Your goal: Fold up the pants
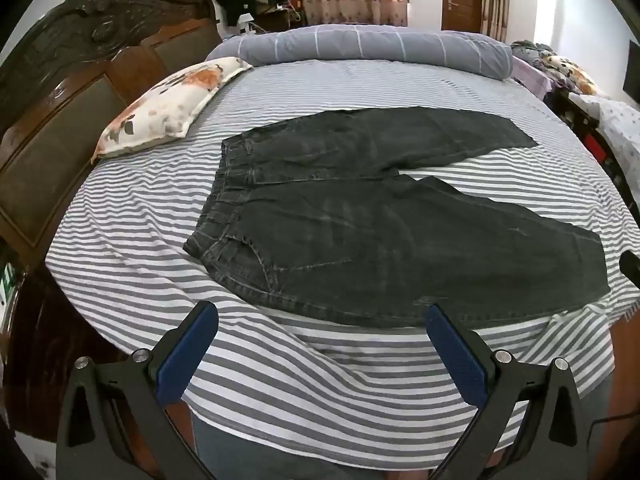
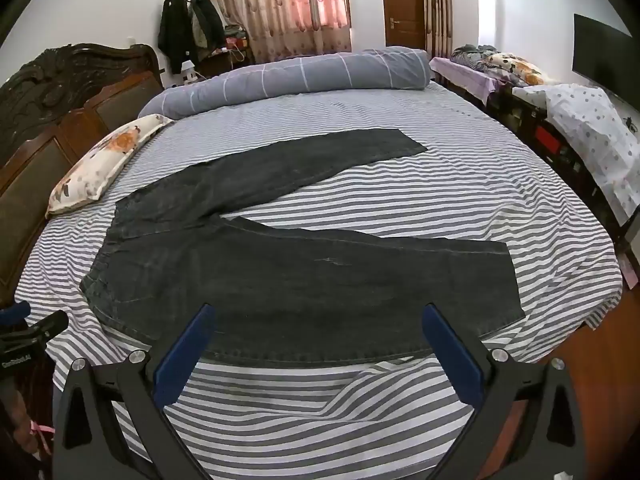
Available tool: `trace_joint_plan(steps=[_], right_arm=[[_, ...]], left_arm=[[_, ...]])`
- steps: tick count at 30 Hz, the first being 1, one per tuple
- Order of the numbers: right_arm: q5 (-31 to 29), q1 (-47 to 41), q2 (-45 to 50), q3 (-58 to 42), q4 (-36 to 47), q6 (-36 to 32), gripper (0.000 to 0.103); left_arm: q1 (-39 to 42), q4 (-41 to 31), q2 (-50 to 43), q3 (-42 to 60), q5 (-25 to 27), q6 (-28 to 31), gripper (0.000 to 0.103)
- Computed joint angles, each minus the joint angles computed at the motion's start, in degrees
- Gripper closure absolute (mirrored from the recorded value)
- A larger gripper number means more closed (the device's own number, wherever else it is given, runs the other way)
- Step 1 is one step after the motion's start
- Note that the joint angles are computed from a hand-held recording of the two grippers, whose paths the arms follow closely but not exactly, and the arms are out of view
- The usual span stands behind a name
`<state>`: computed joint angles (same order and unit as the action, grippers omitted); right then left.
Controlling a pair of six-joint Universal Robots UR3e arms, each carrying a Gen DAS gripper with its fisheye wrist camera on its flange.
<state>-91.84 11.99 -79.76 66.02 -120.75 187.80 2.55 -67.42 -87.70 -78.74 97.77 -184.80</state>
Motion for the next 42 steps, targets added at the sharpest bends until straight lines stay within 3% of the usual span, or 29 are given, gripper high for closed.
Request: trace_joint_plan(steps=[10, 15, 17, 28, 42], right_arm=[[-0.1, 1.1, 0.1, 1.8, -2.4, 0.1, 0.0], [0.7, 0.6, 0.5, 0.8, -1.7, -0.8, 0.0], [-1.1, 2.5, 3.4, -3.5, 0.2, 0.0, 0.0], [-5.2, 5.0, 4.7, -3.9, -0.9, 0.2, 0.0], [-2.6, 3.5, 2.6, 1.4, -4.6, 0.1, 0.0]], left_arm=[[-2.1, 1.7, -1.1, -0.6, 2.5, -1.1, 0.0], [-0.2, 1.4, -0.9, -0.7, 0.5, -0.7, 0.0], [0.1, 1.3, -0.9, -0.7, 0.3, -0.6, 0.0], [1.7, 2.0, -0.2, -2.1, -1.4, -0.4, 0.0], [1.3, 4.7, 0.1, -4.5, -1.3, -0.5, 0.0]])
